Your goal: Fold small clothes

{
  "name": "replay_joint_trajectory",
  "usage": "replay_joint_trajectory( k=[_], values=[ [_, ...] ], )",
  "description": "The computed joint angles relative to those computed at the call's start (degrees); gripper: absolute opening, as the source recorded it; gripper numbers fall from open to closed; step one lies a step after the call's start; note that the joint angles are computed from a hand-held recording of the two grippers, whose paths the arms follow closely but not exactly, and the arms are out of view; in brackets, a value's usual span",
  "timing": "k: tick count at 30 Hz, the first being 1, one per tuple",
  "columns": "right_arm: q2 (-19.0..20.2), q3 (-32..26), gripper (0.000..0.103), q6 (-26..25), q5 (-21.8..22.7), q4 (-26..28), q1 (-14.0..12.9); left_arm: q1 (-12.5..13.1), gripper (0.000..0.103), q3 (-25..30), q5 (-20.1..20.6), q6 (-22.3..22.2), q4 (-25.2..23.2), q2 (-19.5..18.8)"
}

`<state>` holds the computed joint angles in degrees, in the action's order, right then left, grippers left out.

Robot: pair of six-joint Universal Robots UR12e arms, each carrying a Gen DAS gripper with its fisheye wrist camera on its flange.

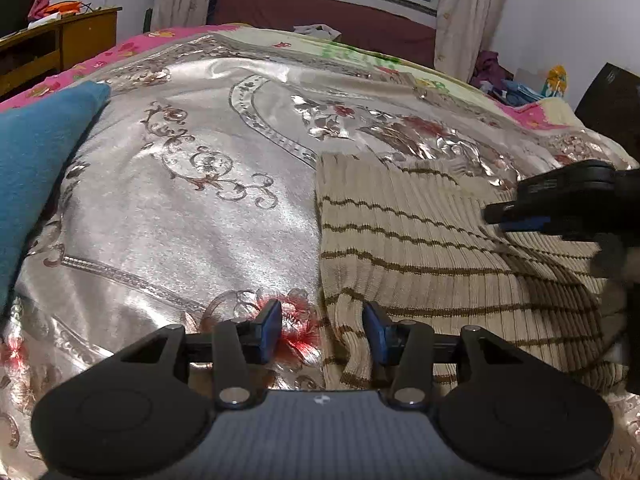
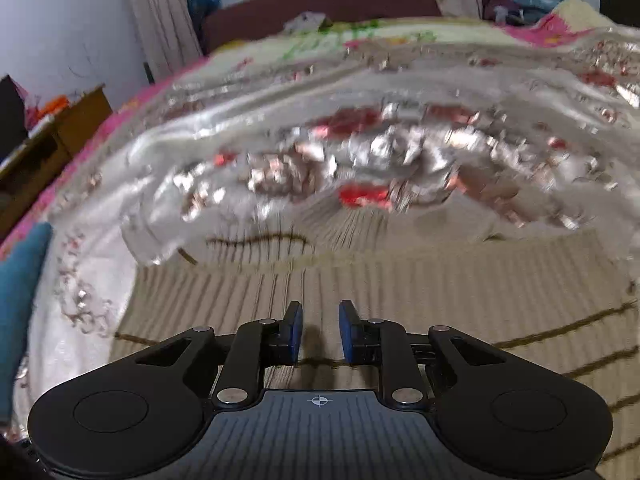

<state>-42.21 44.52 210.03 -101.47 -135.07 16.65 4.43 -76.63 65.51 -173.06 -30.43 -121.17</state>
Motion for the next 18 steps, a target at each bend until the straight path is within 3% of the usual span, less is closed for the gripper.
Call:
replay_joint_trajectory(
  k=[5,8,10,12,15,18],
  values=[
    [-6.07,10.21,0.022,0.66,-4.41,-4.37,-0.28,0.02,0.051,-0.38,0.01,0.22,0.47,0.22],
    [-8.82,15.0,0.023,7.38,-7.34,-1.0,-1.19,-0.08,0.051,-0.32,0.21,0.53,0.08,0.18],
    [-10.82,18.78,0.018,12.35,-5.97,-2.91,-2.13,-0.08,0.052,-0.37,0.21,0.66,-0.02,0.23],
    [-12.26,20.86,0.023,14.96,-6.13,-5.15,-2.33,0.0,0.052,-0.71,0.16,0.42,0.17,0.54],
    [-12.96,21.91,0.024,12.36,-9.5,-7.5,-1.81,0.18,0.052,-1.43,0.1,-0.46,1.38,1.16],
    [-12.39,20.3,0.024,10.72,-11.38,-0.23,-2.25,0.37,0.052,-2.16,0.23,-1.57,1.61,1.82]
  ],
)
